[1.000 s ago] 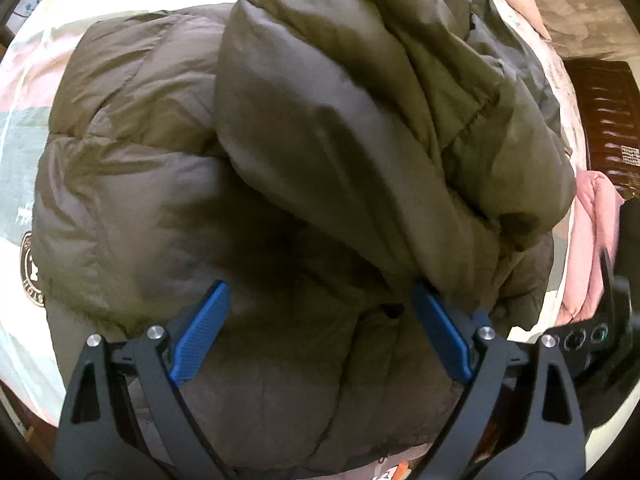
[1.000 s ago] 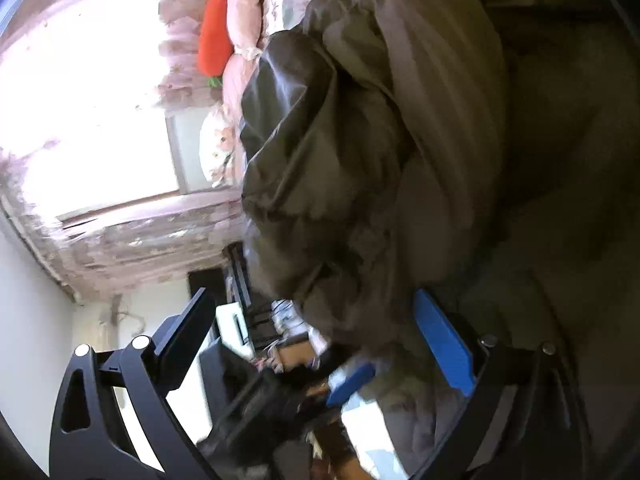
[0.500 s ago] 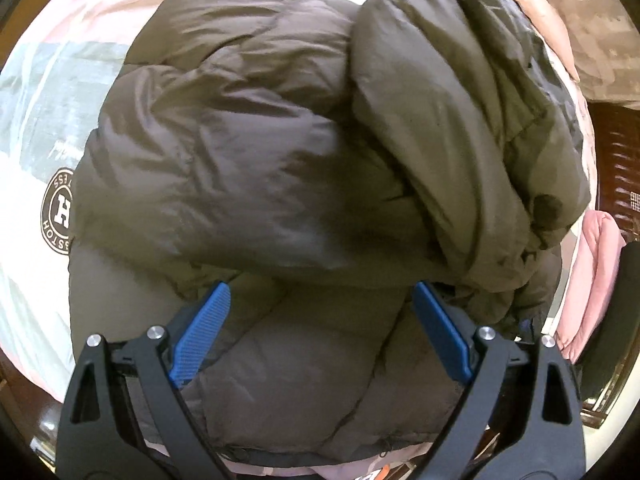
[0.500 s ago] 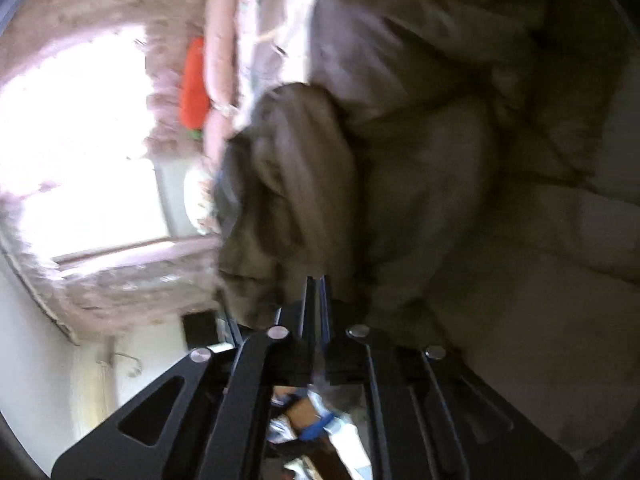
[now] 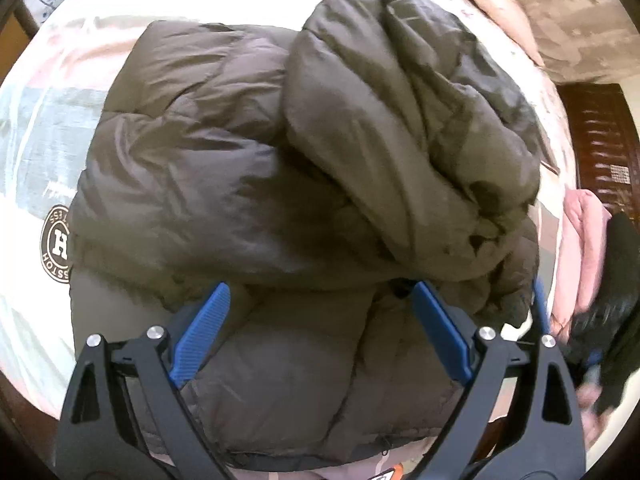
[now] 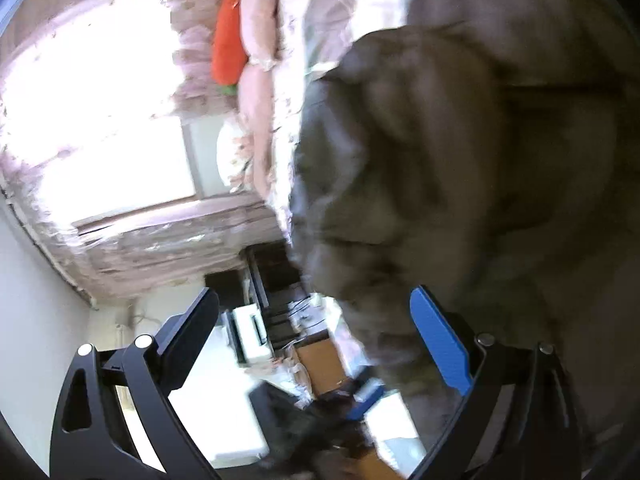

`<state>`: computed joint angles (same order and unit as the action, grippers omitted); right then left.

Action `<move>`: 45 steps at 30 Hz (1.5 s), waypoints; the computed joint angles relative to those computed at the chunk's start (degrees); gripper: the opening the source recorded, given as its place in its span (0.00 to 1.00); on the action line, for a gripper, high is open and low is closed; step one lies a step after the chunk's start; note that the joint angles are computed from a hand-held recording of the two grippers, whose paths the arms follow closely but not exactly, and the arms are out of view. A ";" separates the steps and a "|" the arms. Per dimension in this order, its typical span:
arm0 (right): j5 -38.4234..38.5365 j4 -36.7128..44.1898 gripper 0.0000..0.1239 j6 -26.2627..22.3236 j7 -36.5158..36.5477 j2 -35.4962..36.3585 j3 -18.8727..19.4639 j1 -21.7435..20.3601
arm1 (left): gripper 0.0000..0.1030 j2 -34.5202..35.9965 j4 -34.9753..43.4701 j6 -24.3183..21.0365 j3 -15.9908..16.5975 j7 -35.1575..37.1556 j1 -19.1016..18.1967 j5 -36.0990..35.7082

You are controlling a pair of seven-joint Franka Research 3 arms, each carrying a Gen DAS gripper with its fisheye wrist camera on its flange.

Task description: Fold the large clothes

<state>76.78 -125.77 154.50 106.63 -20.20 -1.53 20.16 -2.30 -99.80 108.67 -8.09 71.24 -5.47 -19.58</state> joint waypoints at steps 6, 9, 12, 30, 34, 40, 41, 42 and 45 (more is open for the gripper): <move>-13.15 11.40 0.75 -11.80 16.92 14.00 1.60 -3.38 | 0.91 -2.23 -2.63 -0.15 1.14 1.08 0.71 -4.75; -18.32 10.45 0.30 -8.65 21.99 15.23 3.23 -4.33 | 0.91 -3.15 -3.56 0.37 1.49 1.12 0.96 -5.06; -17.36 5.65 0.14 -2.73 18.58 11.17 4.48 -3.50 | 0.91 -3.96 -4.51 1.46 1.87 0.36 1.22 -4.88; -39.57 -16.85 0.49 -7.62 36.15 -13.04 6.44 -2.21 | 0.92 3.00 4.32 4.16 -1.06 1.18 -1.33 -2.81; -54.38 -18.21 0.49 -8.68 51.92 -22.37 13.76 -13.05 | 0.92 6.58 6.85 -1.29 -2.45 1.00 -1.95 -0.93; -44.15 -11.68 0.49 4.59 31.38 -9.45 2.10 2.68 | 0.96 6.27 2.69 -2.03 -2.63 -0.44 -1.40 -4.06; -41.59 -11.03 0.49 3.80 28.69 -7.93 1.01 4.43 | 0.96 6.28 2.35 -2.47 -2.55 -1.02 -1.33 -3.65; -40.13 -11.39 0.49 2.74 27.68 -8.01 1.07 4.56 | 0.96 6.40 2.12 -3.21 -2.44 -1.95 -1.27 -2.81; -39.96 -10.27 0.47 -3.28 30.20 -5.50 3.74 2.30 | 0.97 6.37 0.96 -3.94 -2.34 -1.99 -0.96 -2.85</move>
<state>36.81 -136.04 151.22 136.83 -25.70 2.21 22.46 4.07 -98.84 104.73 -10.43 69.24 -6.43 -22.42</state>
